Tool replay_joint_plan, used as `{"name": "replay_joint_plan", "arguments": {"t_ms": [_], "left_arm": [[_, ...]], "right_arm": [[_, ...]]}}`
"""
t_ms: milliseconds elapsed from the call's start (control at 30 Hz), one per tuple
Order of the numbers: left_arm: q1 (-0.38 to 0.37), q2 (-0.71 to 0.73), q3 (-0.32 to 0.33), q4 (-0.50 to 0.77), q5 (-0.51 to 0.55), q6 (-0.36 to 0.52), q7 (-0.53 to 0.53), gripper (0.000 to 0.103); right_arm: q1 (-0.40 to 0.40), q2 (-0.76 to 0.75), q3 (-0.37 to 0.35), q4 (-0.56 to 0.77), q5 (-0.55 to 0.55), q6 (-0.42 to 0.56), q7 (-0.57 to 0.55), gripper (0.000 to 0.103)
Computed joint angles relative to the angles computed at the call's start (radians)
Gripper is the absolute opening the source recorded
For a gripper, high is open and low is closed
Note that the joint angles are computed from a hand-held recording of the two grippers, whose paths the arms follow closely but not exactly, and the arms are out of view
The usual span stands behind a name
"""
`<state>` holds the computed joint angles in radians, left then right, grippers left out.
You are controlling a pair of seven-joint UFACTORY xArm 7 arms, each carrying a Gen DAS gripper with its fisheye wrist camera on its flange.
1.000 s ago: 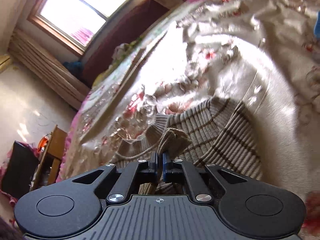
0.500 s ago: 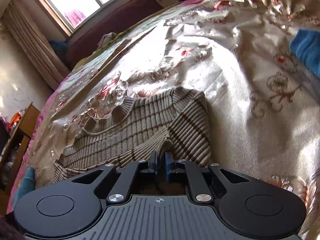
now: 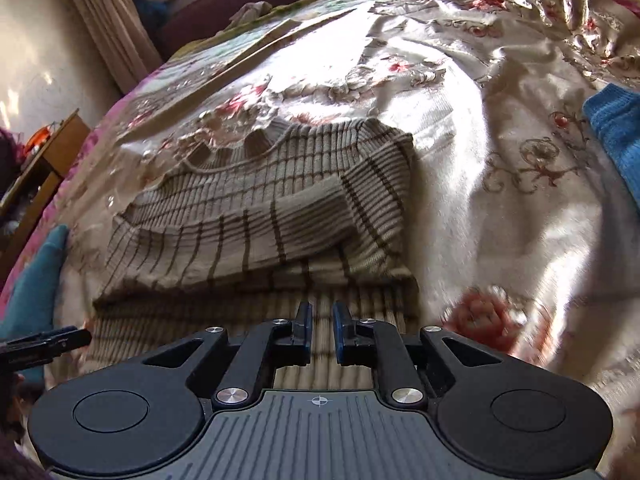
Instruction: Fold small clothes
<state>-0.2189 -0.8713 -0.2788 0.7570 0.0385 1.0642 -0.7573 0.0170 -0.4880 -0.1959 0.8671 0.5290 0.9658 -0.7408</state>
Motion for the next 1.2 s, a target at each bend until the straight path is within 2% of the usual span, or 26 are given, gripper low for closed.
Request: {"name": "replay_joint_plan", "arguments": {"t_ms": [133, 200, 300, 433, 833, 867, 933, 967, 1067, 1133, 1200], "left_arm": [[-0.111, -0.104, 0.006, -0.002, -0.168, 0.176, -0.046, 0.052], [-0.141, -0.128, -0.007, -0.011, -0.236, 0.224, -0.088, 0.052], [-0.161, -0.135, -0.04, -0.018, -0.274, 0.253, -0.127, 0.052], [-0.165, -0.121, -0.047, -0.006, -0.276, 0.251, -0.147, 0.052], [-0.176, -0.119, -0.047, 0.006, -0.257, 0.289, -0.142, 0.051], [-0.175, -0.118, -0.047, 0.007, -0.257, 0.293, -0.142, 0.046], [-0.178, -0.121, -0.038, 0.003, -0.271, 0.295, -0.144, 0.029], [-0.182, -0.128, -0.028, -0.007, -0.29, 0.289, -0.149, 0.018], [-0.187, -0.142, -0.02, -0.021, -0.318, 0.278, -0.158, 0.014], [-0.186, -0.163, -0.008, -0.038, -0.341, 0.254, -0.169, 0.012], [-0.179, -0.225, 0.012, -0.086, -0.383, 0.181, -0.197, 0.011]], "right_arm": [[-0.064, -0.102, -0.061, 0.017, -0.126, 0.268, -0.026, 0.015], [-0.1, -0.131, -0.075, 0.028, -0.19, 0.387, -0.026, 0.016], [-0.147, -0.167, -0.072, 0.02, -0.268, 0.478, -0.026, 0.019], [-0.176, -0.183, -0.069, 0.008, -0.305, 0.526, -0.018, 0.028], [-0.175, -0.169, -0.057, -0.007, -0.31, 0.568, -0.036, 0.031], [-0.176, -0.165, -0.057, -0.005, -0.307, 0.569, -0.037, 0.031], [-0.177, -0.149, -0.063, 0.006, -0.293, 0.584, -0.032, 0.03], [-0.178, -0.14, -0.068, 0.012, -0.285, 0.593, -0.031, 0.025], [-0.185, -0.11, -0.077, 0.028, -0.262, 0.629, -0.019, 0.013], [-0.194, -0.081, -0.095, 0.046, -0.224, 0.666, -0.004, 0.01], [-0.207, -0.052, -0.12, 0.069, -0.162, 0.7, 0.015, 0.008]]}}
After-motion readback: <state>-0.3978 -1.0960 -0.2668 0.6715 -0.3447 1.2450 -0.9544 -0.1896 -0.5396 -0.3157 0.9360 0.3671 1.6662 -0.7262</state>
